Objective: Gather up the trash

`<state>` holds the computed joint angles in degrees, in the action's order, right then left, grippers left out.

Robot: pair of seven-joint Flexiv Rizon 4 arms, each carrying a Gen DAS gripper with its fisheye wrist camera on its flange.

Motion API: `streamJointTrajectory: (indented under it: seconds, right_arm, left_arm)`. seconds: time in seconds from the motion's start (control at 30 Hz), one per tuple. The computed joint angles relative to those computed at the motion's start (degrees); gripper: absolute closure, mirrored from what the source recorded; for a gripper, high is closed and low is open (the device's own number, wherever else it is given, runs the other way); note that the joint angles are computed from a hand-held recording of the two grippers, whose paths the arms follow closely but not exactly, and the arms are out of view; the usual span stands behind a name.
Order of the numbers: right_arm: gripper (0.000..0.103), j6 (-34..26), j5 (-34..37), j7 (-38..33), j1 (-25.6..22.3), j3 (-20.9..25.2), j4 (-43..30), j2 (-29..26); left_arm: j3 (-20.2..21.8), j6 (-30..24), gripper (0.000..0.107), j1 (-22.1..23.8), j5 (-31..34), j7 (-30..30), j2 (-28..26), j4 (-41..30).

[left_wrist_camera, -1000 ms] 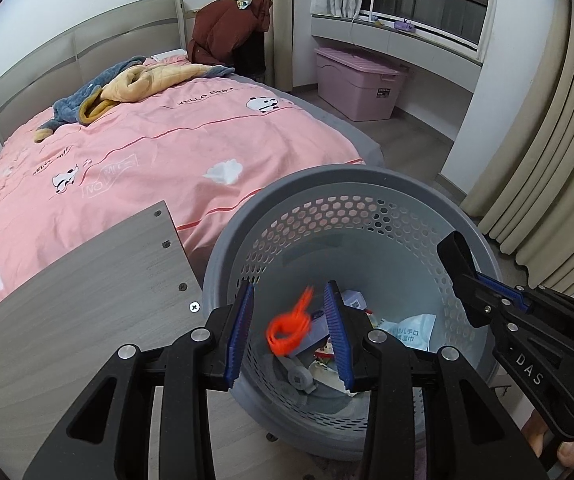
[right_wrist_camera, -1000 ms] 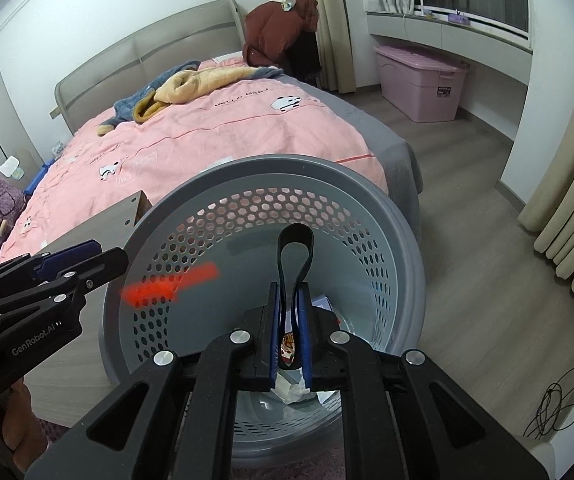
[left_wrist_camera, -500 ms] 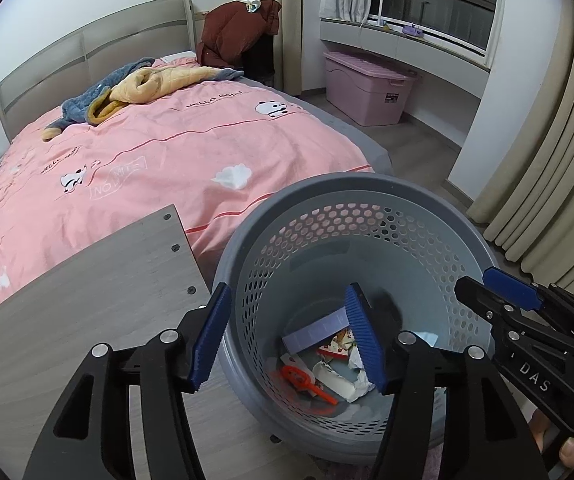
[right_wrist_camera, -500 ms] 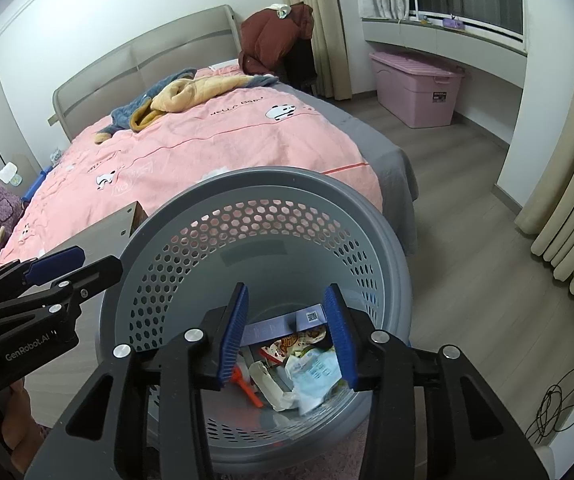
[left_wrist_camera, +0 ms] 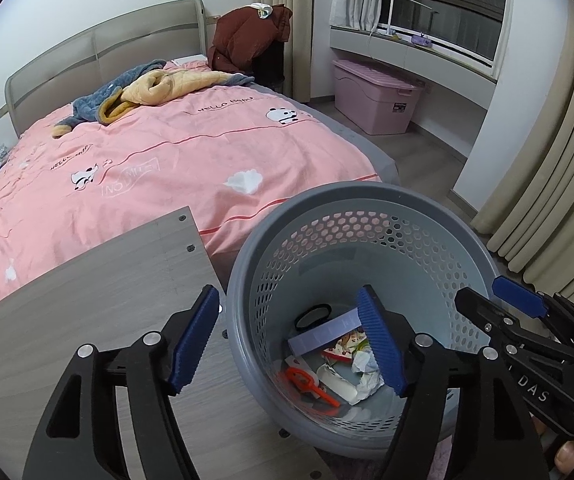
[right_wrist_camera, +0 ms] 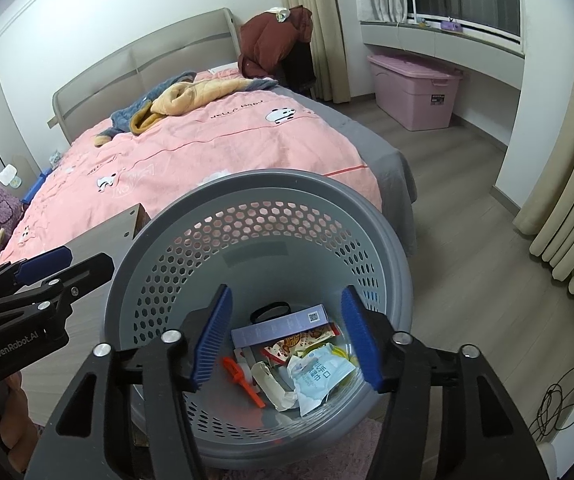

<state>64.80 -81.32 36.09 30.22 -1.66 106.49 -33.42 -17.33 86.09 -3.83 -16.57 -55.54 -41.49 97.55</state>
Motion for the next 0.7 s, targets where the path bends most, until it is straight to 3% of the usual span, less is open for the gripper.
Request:
streamJointTrajectory:
  seconds: [0.4, 0.53, 0.7]
  right_arm:
    - [0.036, -1.4, 0.2, -0.6, 0.6, 0.1, -0.4, 0.2]
    - [0.025, -1.8, -0.2, -0.1, 0.8, 0.1, -0.4, 0.2]
    - [0.019, -2.5, -1.1, 1.2, 0.8, 0.2, -0.4, 0.4]
  left_arm:
    - [-0.6, 0.6, 0.034, 0.8, -0.2, -0.3, 0.6, 0.8]
    - [-0.9, 0.7, 0.033, 1.2, -0.4, -0.5, 0.9, 1.2]
    - [-0.4, 0.9, 0.032, 1.1, -0.3, -0.9, 1.1, 1.5]
